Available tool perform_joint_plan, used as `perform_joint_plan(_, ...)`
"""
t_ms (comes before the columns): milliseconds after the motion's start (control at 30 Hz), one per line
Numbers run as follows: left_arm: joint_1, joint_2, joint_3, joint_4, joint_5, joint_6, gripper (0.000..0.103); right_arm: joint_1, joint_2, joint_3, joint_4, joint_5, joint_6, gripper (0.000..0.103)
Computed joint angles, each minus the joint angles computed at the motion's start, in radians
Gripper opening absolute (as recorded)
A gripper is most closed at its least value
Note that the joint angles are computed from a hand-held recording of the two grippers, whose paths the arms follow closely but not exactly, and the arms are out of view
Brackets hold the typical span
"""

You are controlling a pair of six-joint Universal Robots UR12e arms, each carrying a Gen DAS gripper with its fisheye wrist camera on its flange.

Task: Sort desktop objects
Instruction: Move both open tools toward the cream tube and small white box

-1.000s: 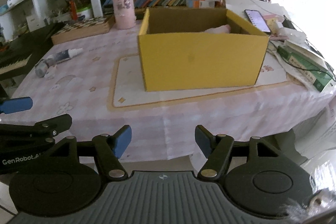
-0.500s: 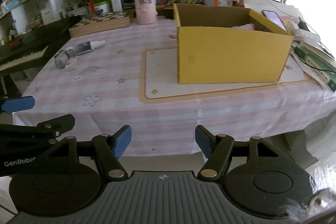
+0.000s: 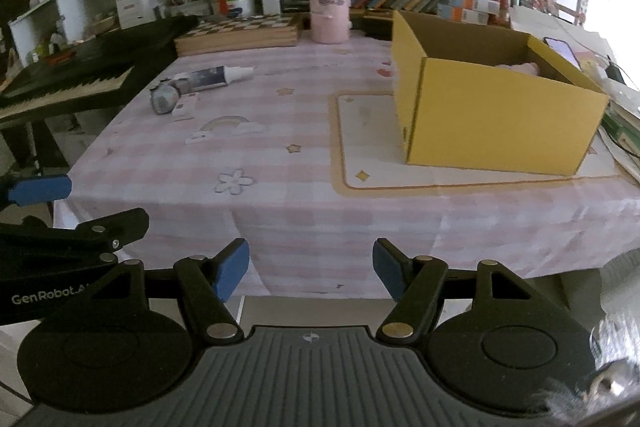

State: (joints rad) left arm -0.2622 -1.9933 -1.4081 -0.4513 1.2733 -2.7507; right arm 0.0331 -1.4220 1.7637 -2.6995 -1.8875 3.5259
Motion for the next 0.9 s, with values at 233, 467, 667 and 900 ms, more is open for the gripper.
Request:
perform_joint_plan(233,0.014,0.000,-0.001,0.025,0.015,-0.029,0.083,0.013,0.021,-0.026,-0.011,0.012,-0.033,0.067)
perform_joint_plan(467,0.019,-0.006,0.008,0.042,0.037,-0.055,0.083,0.015,0.042,-0.053,-0.025,0.029,-0.069,0.067)
perform_joint_plan(667,0.022,-0.015,0.020,0.039,0.059,-0.079,0.083,0.011,0.057,-0.071,-0.030,0.055,-0.095,0.067)
perform_joint_plan(900,0.017,-0.037,0.049,0.036,0.094,-0.104,0.083,-0.004,0.082,-0.096,-0.037,0.093,-0.124,0.068)
